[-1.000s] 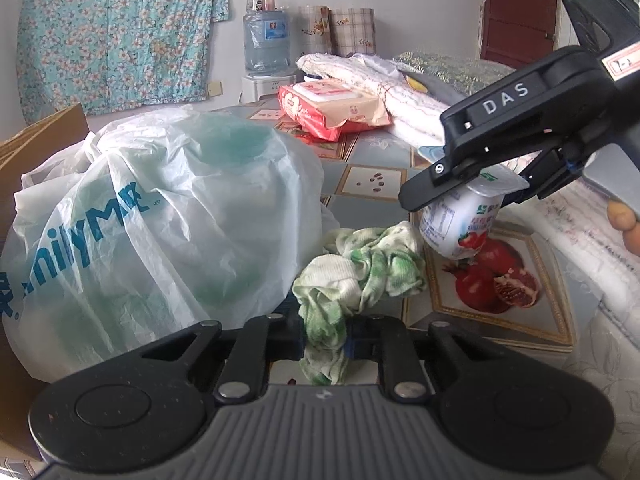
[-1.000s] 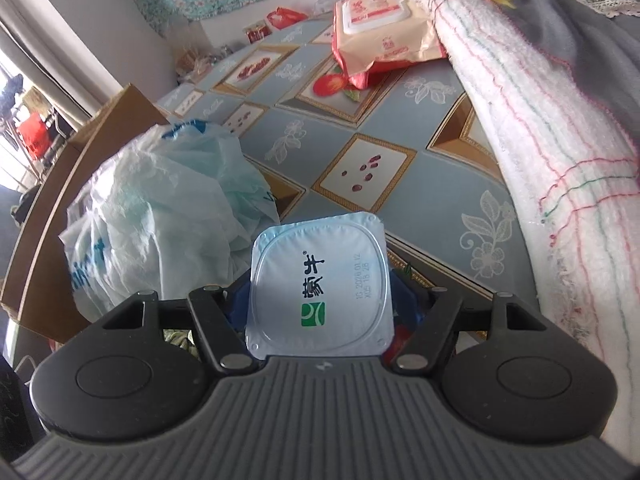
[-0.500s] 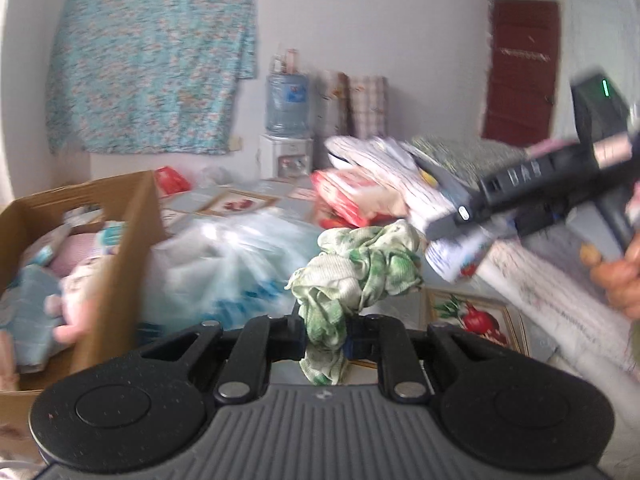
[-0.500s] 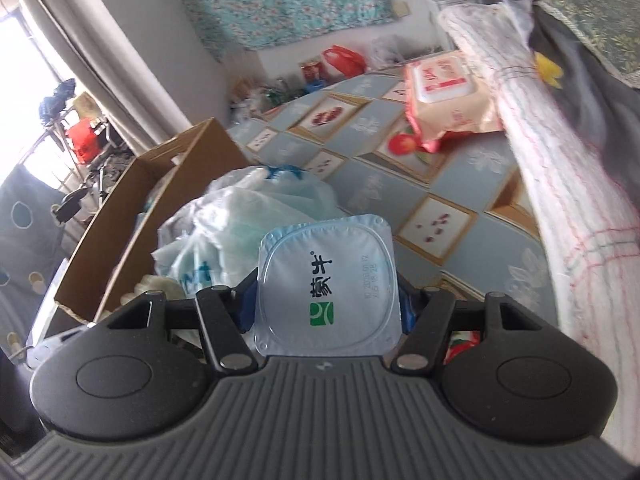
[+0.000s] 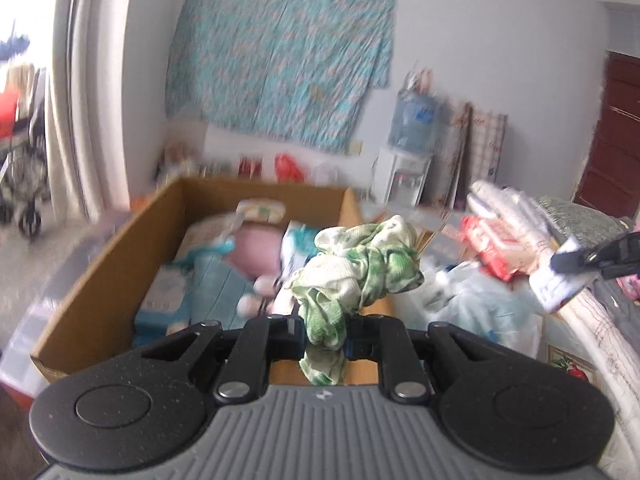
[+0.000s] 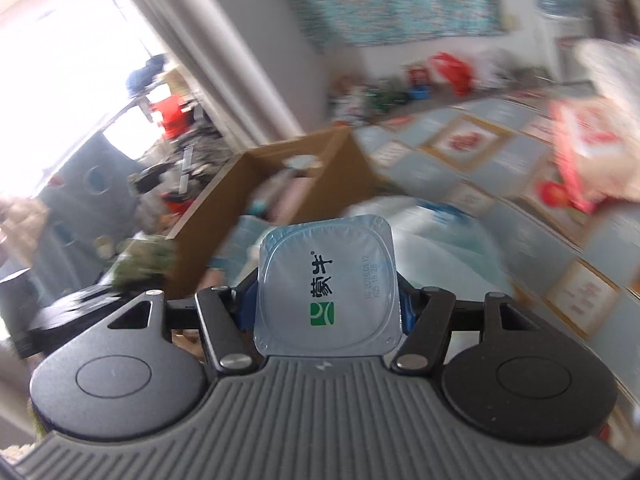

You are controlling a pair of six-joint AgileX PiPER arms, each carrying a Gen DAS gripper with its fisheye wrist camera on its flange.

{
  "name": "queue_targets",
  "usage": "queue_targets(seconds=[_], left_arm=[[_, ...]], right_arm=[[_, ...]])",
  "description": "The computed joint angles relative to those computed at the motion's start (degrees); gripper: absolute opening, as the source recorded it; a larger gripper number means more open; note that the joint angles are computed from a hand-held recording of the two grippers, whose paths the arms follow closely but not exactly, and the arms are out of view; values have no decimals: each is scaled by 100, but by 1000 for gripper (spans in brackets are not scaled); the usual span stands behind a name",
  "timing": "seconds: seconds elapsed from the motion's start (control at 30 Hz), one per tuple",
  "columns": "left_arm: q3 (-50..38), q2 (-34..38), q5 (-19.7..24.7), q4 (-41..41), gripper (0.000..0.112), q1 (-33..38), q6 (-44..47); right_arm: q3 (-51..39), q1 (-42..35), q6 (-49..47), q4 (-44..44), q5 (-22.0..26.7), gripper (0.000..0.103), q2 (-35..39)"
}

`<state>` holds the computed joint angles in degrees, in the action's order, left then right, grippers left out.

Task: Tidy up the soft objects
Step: 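Carry the scrunchie with the left tool while the right tool carries the yogurt cup to the box, then lower the scrunchie and yogurt cup into the box and open both tools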

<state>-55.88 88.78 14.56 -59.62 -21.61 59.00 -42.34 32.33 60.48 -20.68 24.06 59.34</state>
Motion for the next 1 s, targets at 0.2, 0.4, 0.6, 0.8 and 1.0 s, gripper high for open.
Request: queue_targets(seconds=[0.2,0.4,0.6,0.8,1.0], left_arm=[[-1012,995,937,1723,18,422,-1726],[-1612,1640,1951,2095,23,881,-1986],[-1904,1858,2009,2546,27,922,-2418],[-1971,1870,2097,2636,34,1002,-2466],[-1798,1732,1905,2523,44,1078,-2350]], right_arm=[[-1598,-205,-3437,3025,-327,62,1743],[-3523,-314,-5336,4605,687,62,3500],[-5524,-303,-5321,4428,2169,62,4918],[-7190,-245,-5132,4006,3567,62,6028],[-8230,-204,-5197,3912,4446,62,6703]])
